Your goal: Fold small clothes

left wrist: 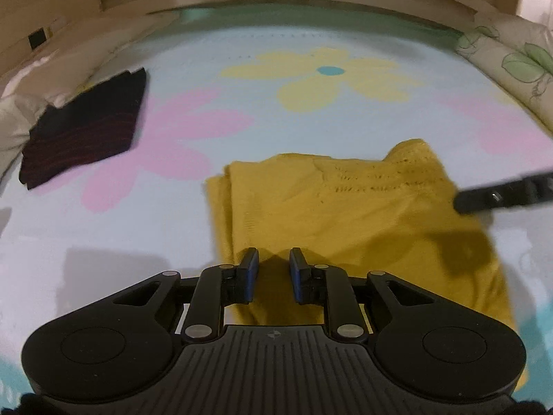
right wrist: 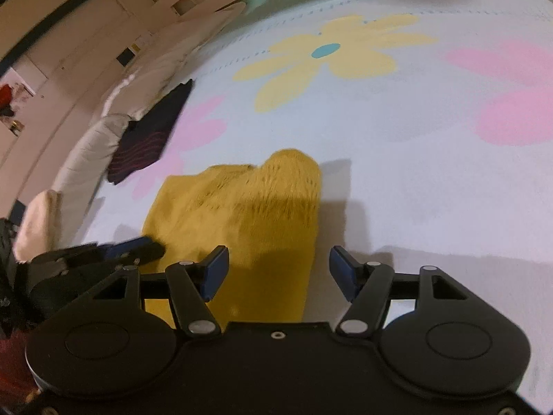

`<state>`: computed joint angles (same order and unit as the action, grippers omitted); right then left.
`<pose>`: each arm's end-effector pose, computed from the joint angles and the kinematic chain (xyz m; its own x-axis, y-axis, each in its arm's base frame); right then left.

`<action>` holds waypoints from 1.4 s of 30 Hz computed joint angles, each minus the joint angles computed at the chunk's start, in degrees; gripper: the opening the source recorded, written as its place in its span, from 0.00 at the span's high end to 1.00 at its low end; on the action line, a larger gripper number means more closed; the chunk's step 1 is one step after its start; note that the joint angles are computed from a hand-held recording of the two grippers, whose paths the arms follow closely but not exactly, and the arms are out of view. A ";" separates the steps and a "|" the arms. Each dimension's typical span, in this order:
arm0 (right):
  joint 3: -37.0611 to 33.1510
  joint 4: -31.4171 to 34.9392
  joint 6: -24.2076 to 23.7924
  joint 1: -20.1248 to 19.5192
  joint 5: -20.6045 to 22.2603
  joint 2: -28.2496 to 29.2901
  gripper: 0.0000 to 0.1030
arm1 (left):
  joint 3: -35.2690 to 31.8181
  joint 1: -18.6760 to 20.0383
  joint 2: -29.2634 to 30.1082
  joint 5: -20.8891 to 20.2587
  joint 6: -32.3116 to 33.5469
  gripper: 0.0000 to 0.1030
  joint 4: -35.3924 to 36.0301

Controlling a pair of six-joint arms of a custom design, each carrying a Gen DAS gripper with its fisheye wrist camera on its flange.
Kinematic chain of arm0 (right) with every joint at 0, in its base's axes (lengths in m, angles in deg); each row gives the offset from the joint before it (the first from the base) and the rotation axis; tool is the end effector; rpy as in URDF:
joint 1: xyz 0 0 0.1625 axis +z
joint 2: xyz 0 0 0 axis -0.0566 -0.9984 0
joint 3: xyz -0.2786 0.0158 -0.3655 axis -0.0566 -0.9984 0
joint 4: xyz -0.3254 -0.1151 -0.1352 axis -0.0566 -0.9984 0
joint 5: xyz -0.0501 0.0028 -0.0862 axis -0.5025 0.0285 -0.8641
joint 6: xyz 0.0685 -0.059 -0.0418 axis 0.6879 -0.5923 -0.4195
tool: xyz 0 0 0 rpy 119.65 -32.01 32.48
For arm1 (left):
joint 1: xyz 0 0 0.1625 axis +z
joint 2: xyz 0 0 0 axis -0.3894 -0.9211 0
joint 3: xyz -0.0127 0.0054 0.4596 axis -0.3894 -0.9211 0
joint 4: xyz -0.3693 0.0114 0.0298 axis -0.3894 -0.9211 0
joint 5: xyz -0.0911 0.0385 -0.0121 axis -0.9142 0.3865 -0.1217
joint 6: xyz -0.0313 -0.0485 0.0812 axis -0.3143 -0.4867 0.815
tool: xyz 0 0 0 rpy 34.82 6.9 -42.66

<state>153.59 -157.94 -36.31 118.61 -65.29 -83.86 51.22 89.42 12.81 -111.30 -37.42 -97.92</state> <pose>0.2894 -0.4214 0.0284 -0.9480 0.1041 0.3008 -0.1000 0.7998 -0.5919 0.0060 -0.4598 0.2822 -0.5879 0.4774 -0.6530 0.7235 0.6714 -0.1606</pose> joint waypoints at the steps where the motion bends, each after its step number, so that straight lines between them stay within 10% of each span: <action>1: -1.64 1.50 -0.85 -0.18 -1.46 0.60 0.34 | 0.28 -0.11 0.22 0.85 1.78 0.79 -1.01; 5: -7.34 9.20 -3.65 -0.28 -9.86 2.59 0.29 | -0.28 -0.24 -0.21 1.05 -0.24 0.79 0.53; 11: -7.34 6.63 -4.61 -0.46 -10.00 3.04 0.27 | -2.62 0.45 -3.68 -2.61 -5.96 0.76 7.63; 16: -0.89 -3.42 -4.77 -1.18 -2.64 0.59 0.23 | -7.02 4.20 -9.46 -11.26 -14.60 0.27 20.76; 27: 3.96 -9.87 0.05 -6.29 11.62 0.48 0.00 | -6.33 7.53 -13.04 -14.65 -15.49 0.25 31.81; 42: -0.96 -8.82 -2.23 -9.33 21.33 4.51 0.00 | -3.06 6.76 -5.04 -16.20 -11.50 0.12 16.22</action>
